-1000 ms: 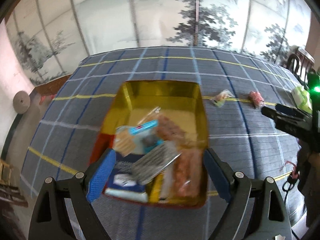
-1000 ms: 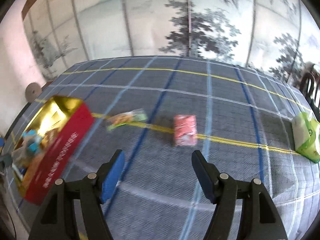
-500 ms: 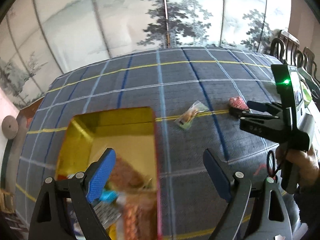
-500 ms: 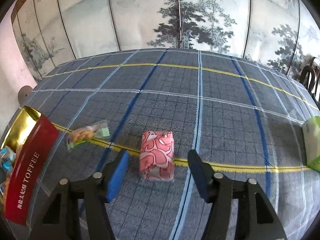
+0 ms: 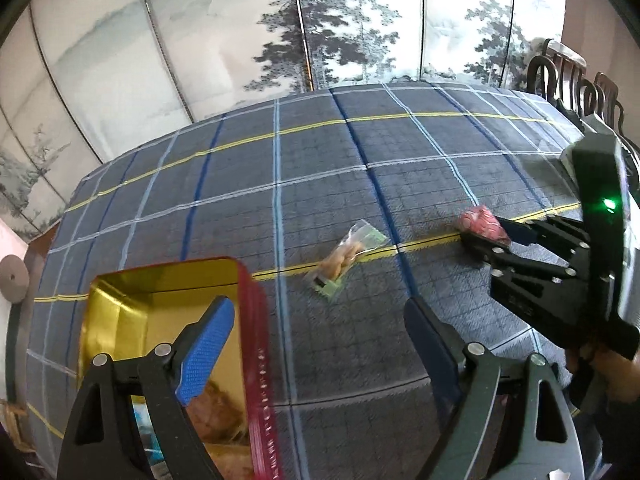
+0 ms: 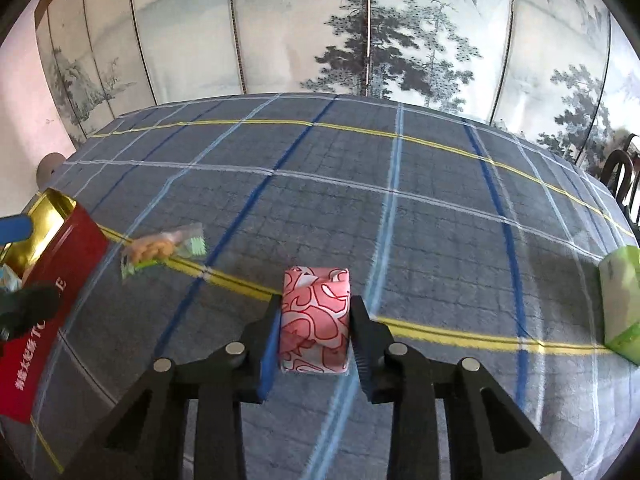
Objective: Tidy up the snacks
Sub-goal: 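Grasp the small clear peanut snack bag with the left gripper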
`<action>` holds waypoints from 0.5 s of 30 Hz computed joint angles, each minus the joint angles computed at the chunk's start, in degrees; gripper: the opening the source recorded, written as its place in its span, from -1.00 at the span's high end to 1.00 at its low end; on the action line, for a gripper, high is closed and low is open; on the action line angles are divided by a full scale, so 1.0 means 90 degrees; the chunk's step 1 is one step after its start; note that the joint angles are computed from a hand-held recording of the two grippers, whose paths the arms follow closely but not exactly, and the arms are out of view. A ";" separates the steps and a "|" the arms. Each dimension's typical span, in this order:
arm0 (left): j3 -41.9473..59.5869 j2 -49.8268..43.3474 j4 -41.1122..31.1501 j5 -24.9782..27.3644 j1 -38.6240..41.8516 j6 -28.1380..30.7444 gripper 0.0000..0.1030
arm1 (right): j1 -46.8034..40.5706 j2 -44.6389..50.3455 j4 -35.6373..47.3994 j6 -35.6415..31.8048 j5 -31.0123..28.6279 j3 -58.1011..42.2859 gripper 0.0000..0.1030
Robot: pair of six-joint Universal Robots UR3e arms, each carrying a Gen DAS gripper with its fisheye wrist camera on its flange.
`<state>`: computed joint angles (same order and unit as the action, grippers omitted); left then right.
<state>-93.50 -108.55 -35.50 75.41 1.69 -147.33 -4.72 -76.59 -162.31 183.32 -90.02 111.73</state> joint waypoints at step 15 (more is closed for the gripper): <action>0.0816 -0.0776 -0.0355 -0.0200 -0.0192 0.0198 -0.43 | -0.0915 -0.1727 -0.0070 -0.0430 0.0121 0.1849 0.38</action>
<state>-86.16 -115.54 -38.69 73.60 -0.04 -145.55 -12.96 -92.13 -162.93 179.44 -88.93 128.37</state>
